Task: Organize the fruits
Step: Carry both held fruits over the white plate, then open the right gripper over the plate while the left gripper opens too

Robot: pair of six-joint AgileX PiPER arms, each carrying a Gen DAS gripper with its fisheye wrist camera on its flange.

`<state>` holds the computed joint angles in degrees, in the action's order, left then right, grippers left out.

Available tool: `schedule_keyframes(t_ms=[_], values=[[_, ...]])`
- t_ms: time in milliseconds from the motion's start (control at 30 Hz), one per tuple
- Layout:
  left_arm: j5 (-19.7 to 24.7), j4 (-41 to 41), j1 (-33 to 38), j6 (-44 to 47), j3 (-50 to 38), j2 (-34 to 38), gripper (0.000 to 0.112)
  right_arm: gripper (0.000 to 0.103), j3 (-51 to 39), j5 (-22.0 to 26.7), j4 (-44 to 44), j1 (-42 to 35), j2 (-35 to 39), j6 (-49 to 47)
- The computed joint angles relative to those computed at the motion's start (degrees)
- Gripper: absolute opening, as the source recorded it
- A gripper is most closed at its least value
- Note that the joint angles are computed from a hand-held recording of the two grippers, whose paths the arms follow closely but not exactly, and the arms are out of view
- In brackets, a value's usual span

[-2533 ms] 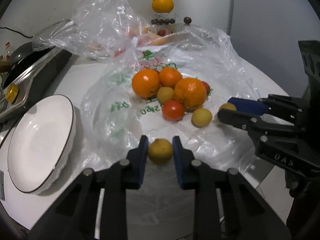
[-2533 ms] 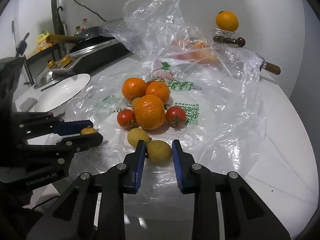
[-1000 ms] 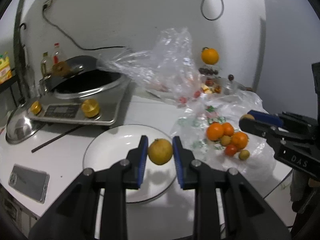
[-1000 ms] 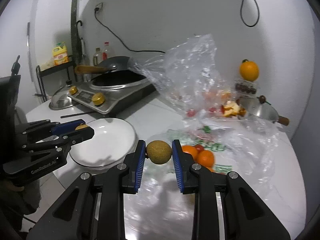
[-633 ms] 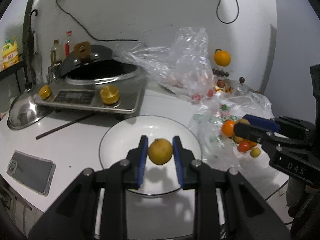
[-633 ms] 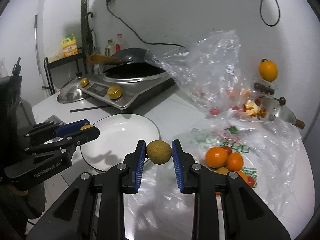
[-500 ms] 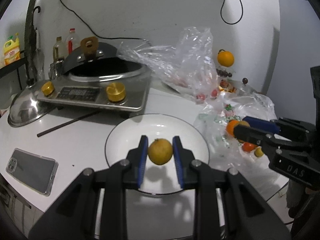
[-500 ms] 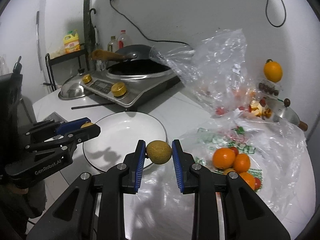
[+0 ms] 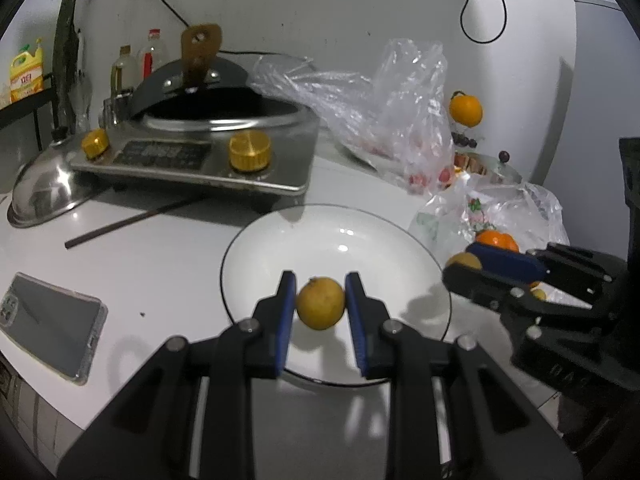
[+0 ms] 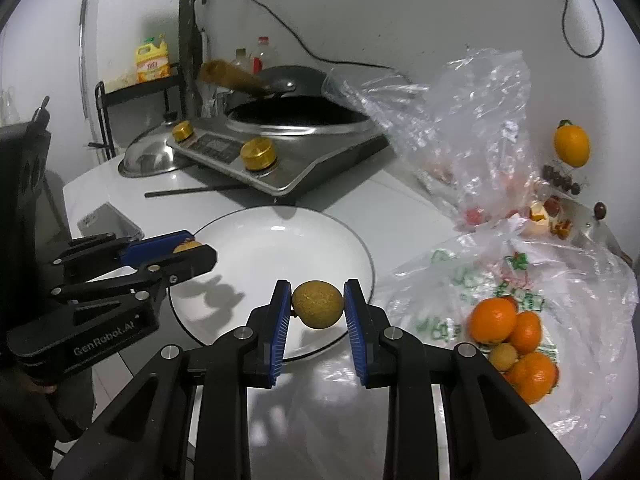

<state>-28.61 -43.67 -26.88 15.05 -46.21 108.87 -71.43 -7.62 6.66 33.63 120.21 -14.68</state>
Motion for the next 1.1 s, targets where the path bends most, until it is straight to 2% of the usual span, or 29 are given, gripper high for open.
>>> schedule_keyframes(t_ms=[33,167,300,400,567,633,800,933,1000,1067,1100], values=[[0.2,0.6,0.2,-0.4,-0.1,0.2,0.026,0.029,-0.7,0.3,3.0,0.3,0.7,-3.1],[1.2,4.7,1.3,-3.3,-0.6,1.4,0.026,0.029,-2.7,1.6,5.9,0.6,2.6,-6.4],[1.8,6.4,1.8,-4.7,-0.8,1.8,0.026,0.029,-4.1,2.5,18.2,1.1,4.0,-19.4],[2.3,7.3,2.0,-5.1,-1.0,1.9,0.026,0.029,-4.5,2.5,22.9,1.2,4.4,-24.3],[3.4,8.3,2.5,-6.0,-1.2,1.8,0.027,0.029,-4.5,3.0,20.9,1.3,4.7,-22.7],[3.7,6.9,2.5,-4.6,-1.4,1.7,0.029,0.029,-4.4,3.2,16.9,1.3,4.7,-19.1],[3.3,4.7,1.8,-2.6,-1.2,1.2,0.031,0.03,-4.0,3.1,16.8,1.1,4.5,-18.8],[3.3,1.8,1.1,0.0,-1.4,1.1,0.034,0.033,-2.8,2.3,12.5,0.9,3.6,-14.3],[3.0,0.3,0.5,1.3,-1.3,0.8,0.04,0.033,-2.2,1.9,10.8,0.8,3.2,-12.6],[2.3,0.0,0.1,0.7,-0.7,0.2,0.058,0.033,-1.2,1.2,8.9,0.6,2.5,-10.7],[2.1,-0.2,0.0,0.4,-0.5,-0.1,0.059,0.033,-0.5,0.7,7.7,0.5,2.0,-9.4]])
